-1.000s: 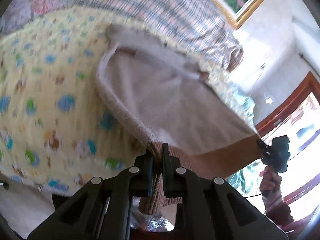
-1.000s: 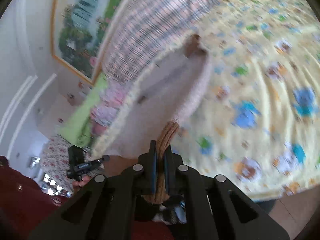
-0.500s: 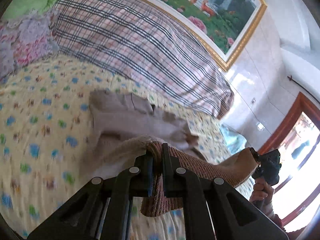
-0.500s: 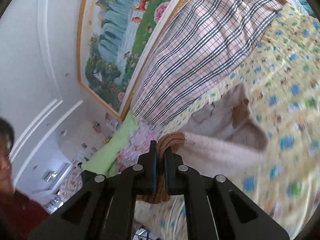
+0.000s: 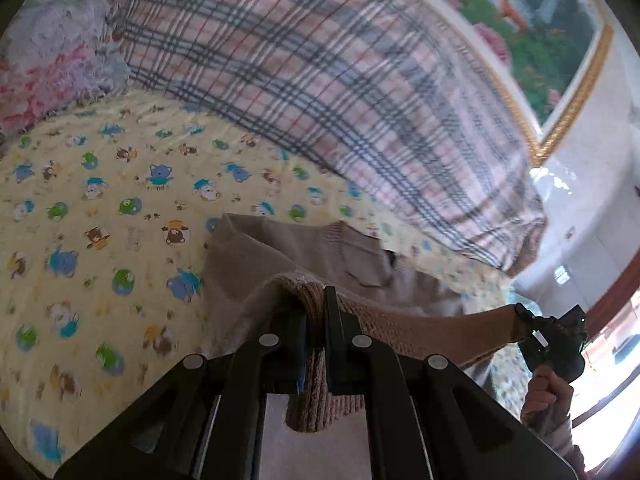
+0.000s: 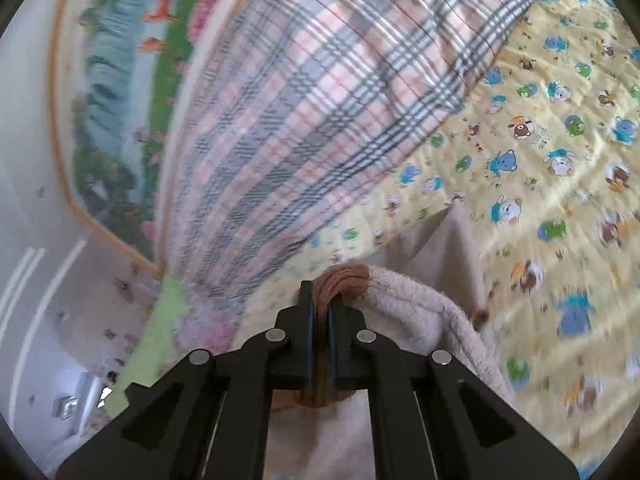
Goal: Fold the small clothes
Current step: 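Lift the hem with both grippers and fold it toward the collar, release, then grasp the folded brown hem again with both grippers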
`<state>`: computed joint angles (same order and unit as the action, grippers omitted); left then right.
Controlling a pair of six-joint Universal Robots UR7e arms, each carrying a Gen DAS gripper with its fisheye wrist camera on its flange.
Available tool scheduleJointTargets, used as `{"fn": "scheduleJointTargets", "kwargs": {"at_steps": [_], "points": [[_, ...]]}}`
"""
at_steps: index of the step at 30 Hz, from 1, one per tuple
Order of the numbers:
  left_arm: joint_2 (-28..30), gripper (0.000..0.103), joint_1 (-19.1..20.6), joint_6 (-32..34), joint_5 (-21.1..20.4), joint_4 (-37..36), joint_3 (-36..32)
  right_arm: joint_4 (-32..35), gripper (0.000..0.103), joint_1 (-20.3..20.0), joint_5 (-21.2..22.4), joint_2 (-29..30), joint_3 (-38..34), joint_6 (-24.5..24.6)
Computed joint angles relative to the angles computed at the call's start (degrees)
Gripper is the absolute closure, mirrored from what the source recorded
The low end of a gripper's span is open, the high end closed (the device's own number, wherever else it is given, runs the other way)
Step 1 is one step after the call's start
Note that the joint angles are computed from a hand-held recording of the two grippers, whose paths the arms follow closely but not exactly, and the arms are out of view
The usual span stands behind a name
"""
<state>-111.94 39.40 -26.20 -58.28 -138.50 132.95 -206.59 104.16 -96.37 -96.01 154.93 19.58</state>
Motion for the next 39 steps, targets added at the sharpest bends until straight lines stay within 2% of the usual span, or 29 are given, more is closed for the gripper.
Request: {"fn": "scheduleJointTargets", "kwargs": {"at_steps": [4,6,8,13,16,18,21,22,23,24,25,28,31,33,34,35,37,39], "points": [[8.44,0.099,5.82,4.62,-0.86,-6.83,-1.8,-0.92,0.096,-4.53,-0.09,5.36,-2.57,-0.02],[11.3,0.099,7.84,6.02,-1.17,-9.16,-2.47,-1.27,0.096,-6.18,-1.11,7.7,-3.64,-0.13],[13.68,0.098,9.48,7.44,-1.55,-11.29,-3.01,-3.04,0.096,-8.09,-0.07,9.83,-3.98,-0.46],[17.54,0.098,12.28,9.92,-1.39,-14.43,-3.54,-3.76,0.096,-9.55,-2.25,14.02,-5.57,-2.62],[19.1,0.097,14.12,10.34,-2.49,-14.54,-4.21,-4.12,0.095,-10.71,-2.44,15.49,-6.01,-2.48],[18.91,0.093,15.07,10.4,-4.33,-13.95,-4.68,-4.29,0.094,-11.27,-2.36,16.13,-6.31,-1.93],[16.63,0.089,14.52,10.24,-5.51,-11.58,-4.83,-2.79,0.091,-11.63,-1.64,14.8,-6.18,-0.5],[15.19,0.08,13.06,10.05,-3.35,-10.06,-4.43,-2.82,0.088,-11.58,-1.27,14.22,-5.94,-0.37],[13.5,0.066,11.37,9.89,-0.94,-8.61,-3.83,-2.99,0.084,-11.37,-1.0,13.23,-5.45,-0.26],[11.56,0.06,9.95,9.66,0.23,-7.08,-3.27,-3.42,0.075,-10.28,-2.51,12.2,-4.95,-0.11],[10.18,0.059,8.92,9.31,0.68,-5.7,-2.97,-3.98,0.068,-9.17,-4.11,11.07,-4.33,-0.4],[5.34,0.059,3.44,10.19,-0.41,0.02,-1.22,-4.01,0.067,-7.12,-4.29,7.74,-2.52,-2.52],[5.54,0.059,-2.03,12.07,-3.69,4.38,0.38,0.31,0.067,-2.41,-3.15,6.44,-2.04,-7.83],[8.18,0.059,-4.04,13.31,-5.44,5.07,0.95,8.12,0.067,2.66,-4.05,8.26,-3.9,-13.14],[10.46,0.059,-4.61,14.61,-6.25,4.7,1.07,13.46,0.067,5.55,-5.87,10.29,-5.87,-15.45],[12.01,0.058,-4.66,15.43,-6.31,4.6,0.92,17.91,0.067,7.12,-6.59,11.99,-7.58,-17.12],[16.86,0.058,-3.9,17.25,-5.36,5.7,-0.3,24.87,0.067,7.9,-6.18,14.76,-10.41,-19.15],[21.43,0.065,-2.19,18.27,-2.13,6.78,-1.94,32.58,0.067,6.91,-6.24,17.64,-13.91,-19.72]]}}
